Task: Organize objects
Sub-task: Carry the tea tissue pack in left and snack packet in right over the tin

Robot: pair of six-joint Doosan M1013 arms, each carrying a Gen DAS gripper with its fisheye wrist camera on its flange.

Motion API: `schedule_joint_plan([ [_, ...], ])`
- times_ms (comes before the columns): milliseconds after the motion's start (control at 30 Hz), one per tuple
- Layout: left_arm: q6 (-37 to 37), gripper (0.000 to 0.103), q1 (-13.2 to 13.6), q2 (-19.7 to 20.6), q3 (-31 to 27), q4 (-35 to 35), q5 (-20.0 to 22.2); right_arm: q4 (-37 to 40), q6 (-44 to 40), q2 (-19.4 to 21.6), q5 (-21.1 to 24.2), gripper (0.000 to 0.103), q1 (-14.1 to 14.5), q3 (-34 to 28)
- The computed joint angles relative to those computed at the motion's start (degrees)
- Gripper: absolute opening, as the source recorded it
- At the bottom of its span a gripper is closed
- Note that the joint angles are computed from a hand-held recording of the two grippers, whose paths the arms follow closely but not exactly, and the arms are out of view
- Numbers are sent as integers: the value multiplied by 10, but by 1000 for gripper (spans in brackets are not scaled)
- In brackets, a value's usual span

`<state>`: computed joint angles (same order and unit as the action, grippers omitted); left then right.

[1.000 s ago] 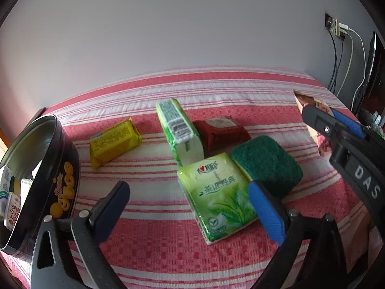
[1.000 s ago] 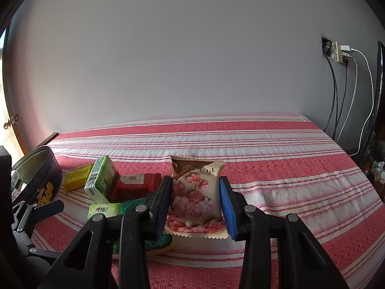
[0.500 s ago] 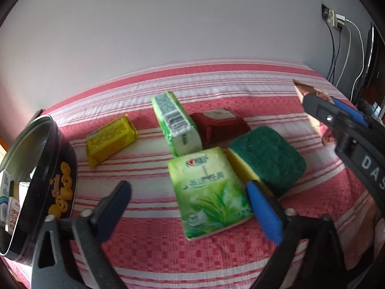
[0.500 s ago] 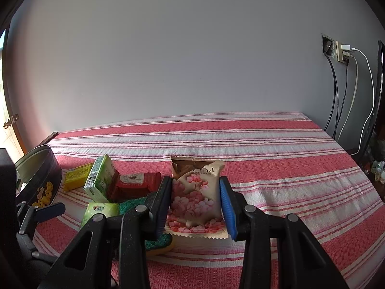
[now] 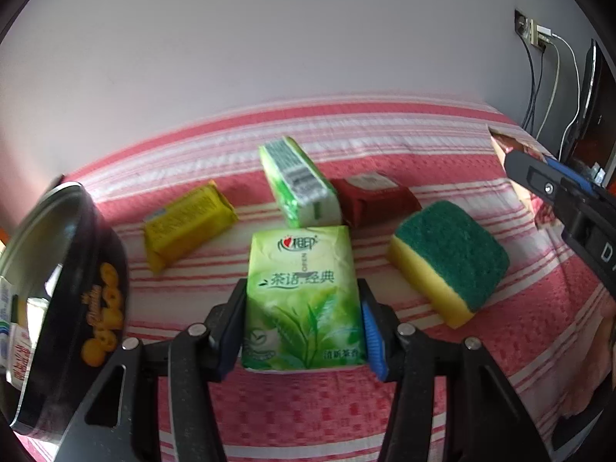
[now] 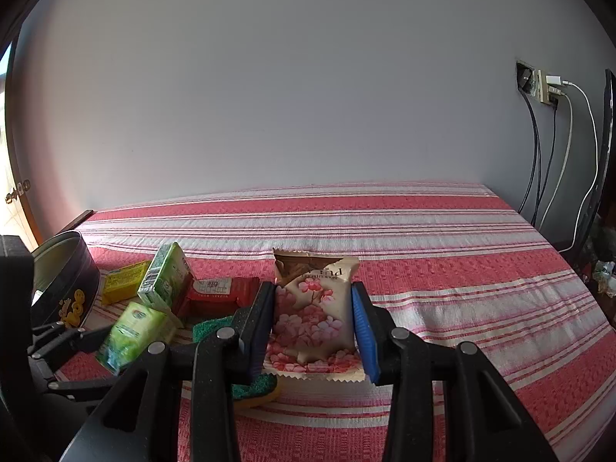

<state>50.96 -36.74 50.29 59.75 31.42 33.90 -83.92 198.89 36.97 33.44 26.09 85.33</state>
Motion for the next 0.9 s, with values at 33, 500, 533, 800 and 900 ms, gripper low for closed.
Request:
schedule_joint_plan([
  [33, -11, 52, -1, -3, 5, 13, -5, -2, 1, 0, 2, 42, 1, 0],
  [500, -177, 52, 5, -32, 62, 131, -74, -82, 69, -4, 33, 42, 12, 14],
  [533, -189, 52, 5, -33, 65, 140, -78, -87, 73, -4, 37, 42, 13, 15],
  [800, -296, 52, 4, -42, 84, 235, -100, -121, 102, -5, 63, 42, 20, 21],
  [900, -366, 52, 3, -48, 98, 300, -101, -134, 113, -5, 73, 42, 23, 23],
])
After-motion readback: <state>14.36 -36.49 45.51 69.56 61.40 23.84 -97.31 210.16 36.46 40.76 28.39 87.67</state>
